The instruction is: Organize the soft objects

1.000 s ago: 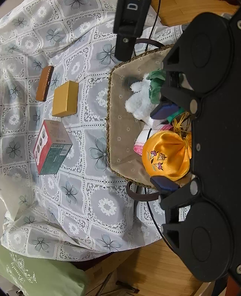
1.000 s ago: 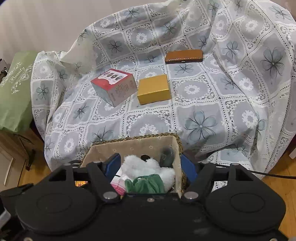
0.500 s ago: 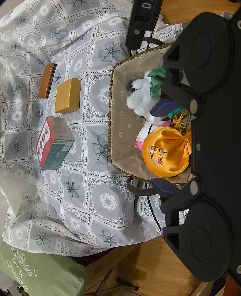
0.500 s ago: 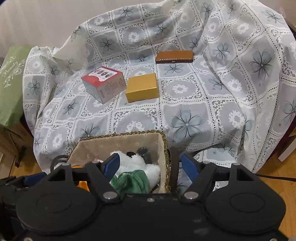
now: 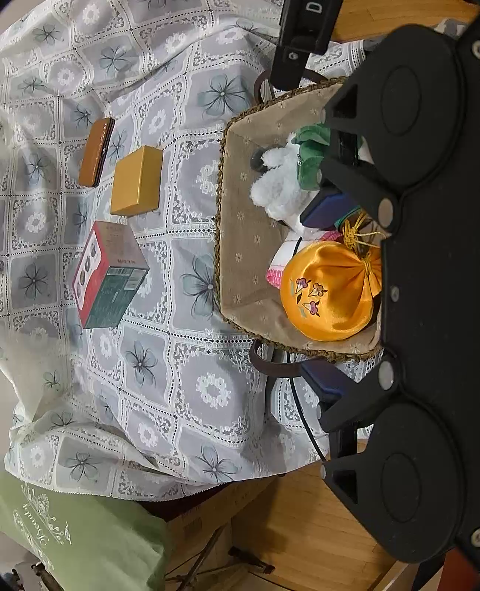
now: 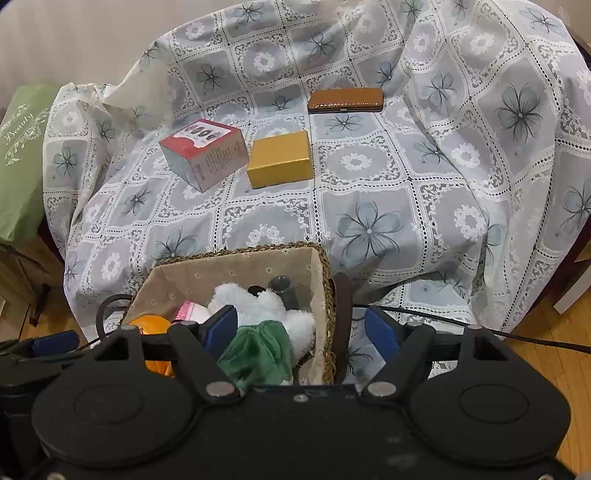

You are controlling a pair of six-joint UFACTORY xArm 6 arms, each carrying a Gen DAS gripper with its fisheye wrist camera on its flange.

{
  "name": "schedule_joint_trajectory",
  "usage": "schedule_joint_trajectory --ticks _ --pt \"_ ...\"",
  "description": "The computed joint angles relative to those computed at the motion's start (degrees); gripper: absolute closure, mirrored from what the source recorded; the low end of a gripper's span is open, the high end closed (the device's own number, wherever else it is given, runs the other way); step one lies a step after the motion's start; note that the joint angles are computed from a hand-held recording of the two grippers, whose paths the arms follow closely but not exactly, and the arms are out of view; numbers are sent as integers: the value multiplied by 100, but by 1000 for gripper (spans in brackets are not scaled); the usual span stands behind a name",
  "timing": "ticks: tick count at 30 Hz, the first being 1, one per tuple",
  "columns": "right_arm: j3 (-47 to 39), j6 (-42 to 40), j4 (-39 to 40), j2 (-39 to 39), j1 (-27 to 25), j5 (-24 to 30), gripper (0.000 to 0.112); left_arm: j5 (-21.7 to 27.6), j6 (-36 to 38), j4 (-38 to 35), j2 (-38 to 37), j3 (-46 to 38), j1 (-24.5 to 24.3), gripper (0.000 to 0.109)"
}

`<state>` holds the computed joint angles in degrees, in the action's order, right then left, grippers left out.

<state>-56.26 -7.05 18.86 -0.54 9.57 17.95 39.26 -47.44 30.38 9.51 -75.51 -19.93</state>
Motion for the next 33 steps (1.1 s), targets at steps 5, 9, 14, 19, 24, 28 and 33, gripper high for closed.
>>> schedule_joint_trajectory --ticks 5,9,14,19,24,28,33 --pt "-12 80 -90 3 -20 63 34 48 -10 20 11 -24 -16 29" --pt "-35 101 -148 16 -21 131 32 61 -58 87 0 -17 -24 25" --pt "-68 110 -199 40 -17 207 31 93 -44 47 13 -35 -22 24" --pt "-115 -5 -151 69 -17 271 30 112 -48 23 21 -48 -13 22" --pt "-155 -108 -117 92 -16 320 29 114 -43 9 22 -46 -11 21" --pt "-180 -172 -144 109 -31 339 28 102 -39 14 19 -41 -9 21" --pt "-191 -210 -174 113 -45 353 27 120 -40 12 30 -62 -15 21"
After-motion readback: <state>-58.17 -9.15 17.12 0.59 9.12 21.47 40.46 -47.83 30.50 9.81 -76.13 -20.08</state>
